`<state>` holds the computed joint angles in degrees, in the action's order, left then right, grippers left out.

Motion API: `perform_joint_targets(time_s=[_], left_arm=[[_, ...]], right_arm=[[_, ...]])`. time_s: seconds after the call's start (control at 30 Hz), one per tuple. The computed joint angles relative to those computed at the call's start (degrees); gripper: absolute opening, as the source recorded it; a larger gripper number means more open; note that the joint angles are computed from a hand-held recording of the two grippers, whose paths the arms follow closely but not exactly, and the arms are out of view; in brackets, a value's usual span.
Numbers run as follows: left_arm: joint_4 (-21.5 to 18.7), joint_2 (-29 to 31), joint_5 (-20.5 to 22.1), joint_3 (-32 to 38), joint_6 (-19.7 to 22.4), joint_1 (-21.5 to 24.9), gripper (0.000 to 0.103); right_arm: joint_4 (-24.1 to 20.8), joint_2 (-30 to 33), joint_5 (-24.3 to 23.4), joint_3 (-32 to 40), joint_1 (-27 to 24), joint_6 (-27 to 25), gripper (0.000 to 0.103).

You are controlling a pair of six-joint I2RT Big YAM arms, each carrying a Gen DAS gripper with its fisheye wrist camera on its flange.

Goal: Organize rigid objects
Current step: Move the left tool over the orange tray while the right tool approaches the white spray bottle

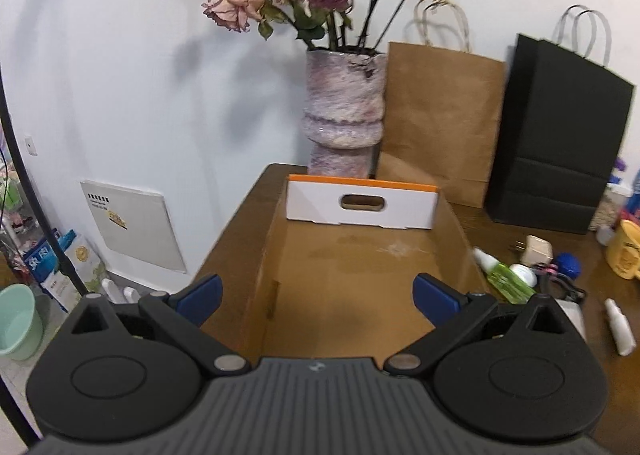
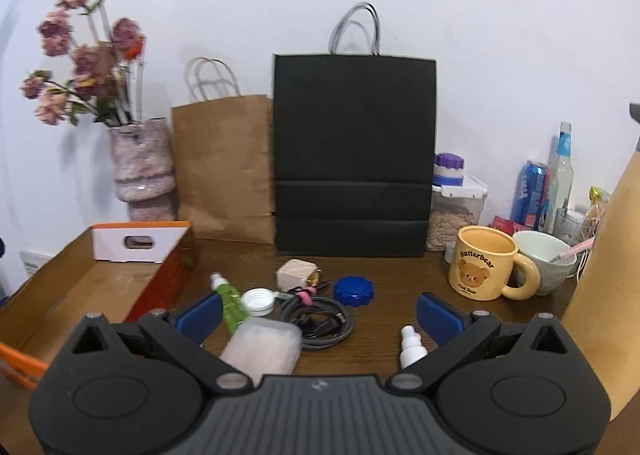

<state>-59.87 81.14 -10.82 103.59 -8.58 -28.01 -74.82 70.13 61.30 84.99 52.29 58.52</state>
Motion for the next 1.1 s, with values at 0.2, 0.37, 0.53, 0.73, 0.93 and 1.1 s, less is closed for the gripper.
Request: perform_joint_targets(time_s=[0.2,0.37,0.53,0.73,0.93,1.1], left_arm=[[-3.9,9.6,0.9,11.4,0.7,2.7,0.103],[-5.2,14.6,1.7,14.4,-1.2,4.8,0.103],[-4.2,16.0,4.0,12.5,-4.1,7.1,0.103],[-5.8,17.3,6.7,11.8,-4.8,8.7,0.103],[-5.8,17.6,7.5,11.4,-5.0,8.9,0.102],[-5.7,17.4,8.0,11.0,-5.7,9.0,0.085]], right_arm=[[0.2,0.3,-3.1,-1.4,-6.6,0.7,0.103],[0.5,0.6,-6.4,-3.4,-11.3,1.1,0.103],[0.4,0.7,-10.0,-5.5,-14.7,1.4,0.103],[0.8,0.9,-12.6,-7.3,-16.1,1.7,0.103],[0.2,1.1,-13.5,-8.3,-16.7,2.7,0.103],[0.2,0.8,-14.2,-9.0,-17.2,2.8,0.103]])
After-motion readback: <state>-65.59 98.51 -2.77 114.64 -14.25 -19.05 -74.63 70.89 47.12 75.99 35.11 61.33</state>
